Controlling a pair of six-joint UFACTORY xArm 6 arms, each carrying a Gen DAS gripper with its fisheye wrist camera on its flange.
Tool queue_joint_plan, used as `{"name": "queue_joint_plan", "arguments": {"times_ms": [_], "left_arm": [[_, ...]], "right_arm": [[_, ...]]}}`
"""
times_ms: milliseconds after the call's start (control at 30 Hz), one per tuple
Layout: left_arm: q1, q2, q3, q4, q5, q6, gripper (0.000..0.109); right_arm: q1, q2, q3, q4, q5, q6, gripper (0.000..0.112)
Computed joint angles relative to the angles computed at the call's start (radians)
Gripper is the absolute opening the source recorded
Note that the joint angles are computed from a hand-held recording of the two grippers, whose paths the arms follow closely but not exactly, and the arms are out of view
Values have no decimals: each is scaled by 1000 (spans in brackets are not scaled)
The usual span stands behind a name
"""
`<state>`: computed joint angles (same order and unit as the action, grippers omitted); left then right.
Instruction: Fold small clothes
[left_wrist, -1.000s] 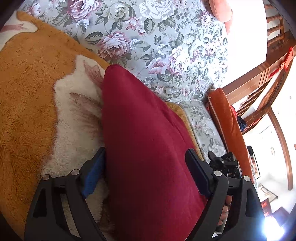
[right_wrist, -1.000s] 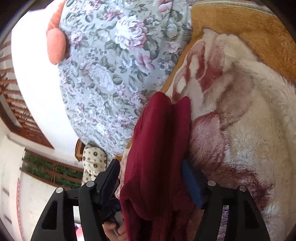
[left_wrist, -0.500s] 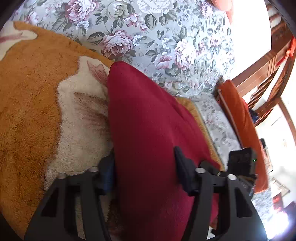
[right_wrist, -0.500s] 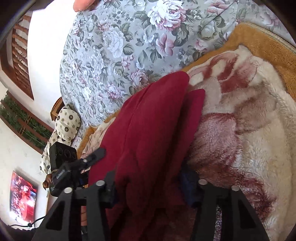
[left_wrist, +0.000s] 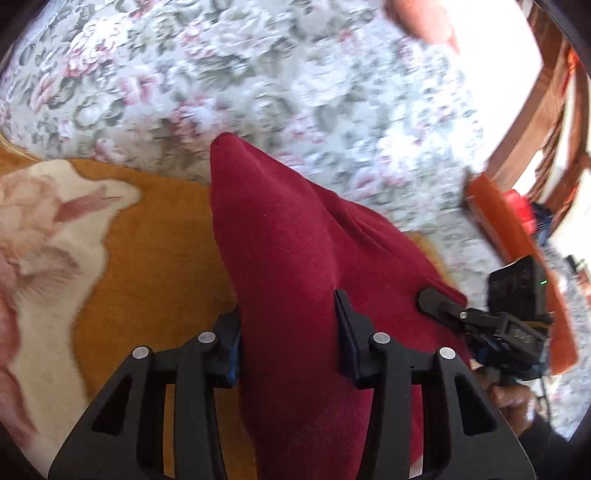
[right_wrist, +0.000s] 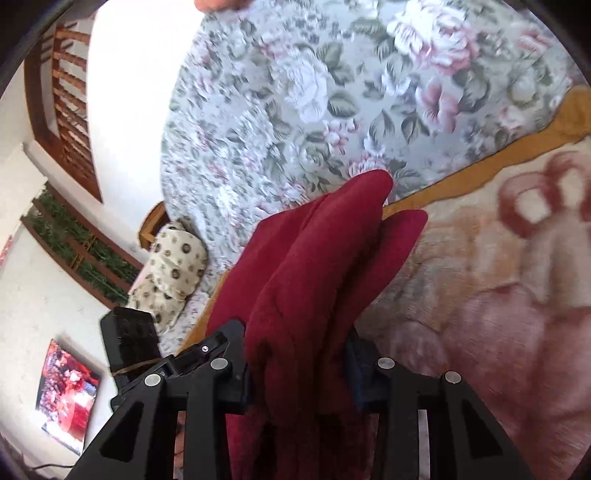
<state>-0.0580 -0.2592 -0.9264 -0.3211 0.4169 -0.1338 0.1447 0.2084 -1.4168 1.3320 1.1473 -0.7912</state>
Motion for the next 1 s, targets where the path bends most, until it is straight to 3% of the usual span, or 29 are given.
{"name": "queue_joint_plan", "arguments": {"times_ms": [133,200,233,300,367,400,467,500,600,633,700,767,833,933,1000], "left_arm": [[25,48,11,140,19,-113,51],[28,30,60,130,-49,-113,65],[30,25,62,120,-47,-109,70],[40,8,63,48,-14,-42,71],[48,-35,74,70,3,-51,70],[48,-86,106,109,-15,-78,70],[30,-176,167,113,-68,-83,70],[19,-206,189,104,-88,-79,69],[-18,-206,194,156,-91,-137,34],[-26,-192,190,203,-80,-188,23],[-38,-171,193,268,-64,-266,21],[-46,-163,209,338,-67,-351,21],[-52,-155,208,306,-45,-344,21],[-58,-147,192,270,3,-287,20],[-48,-142,181,156,30,-203,18]], "right_arm": [[90,78,-60,-128,-113,80,39],[103,91,-56,-185,-155,112,50],[91,90,-49,-158,-138,113,51],[69,85,-60,-188,-89,181,51],[56,61,-60,-239,-75,247,51],[58,32,-47,-261,-98,260,51],[84,-83,30,-318,-233,172,51],[108,-139,67,-351,-312,97,51],[201,-201,94,-449,-489,-30,49],[225,-196,79,-488,-492,-47,40],[268,-163,39,-651,-486,17,30],[302,-134,27,-784,-501,71,28],[310,-87,21,-881,-470,109,29],[302,-104,115,-783,-574,-46,29],[279,-98,107,-701,-543,-76,29]]}}
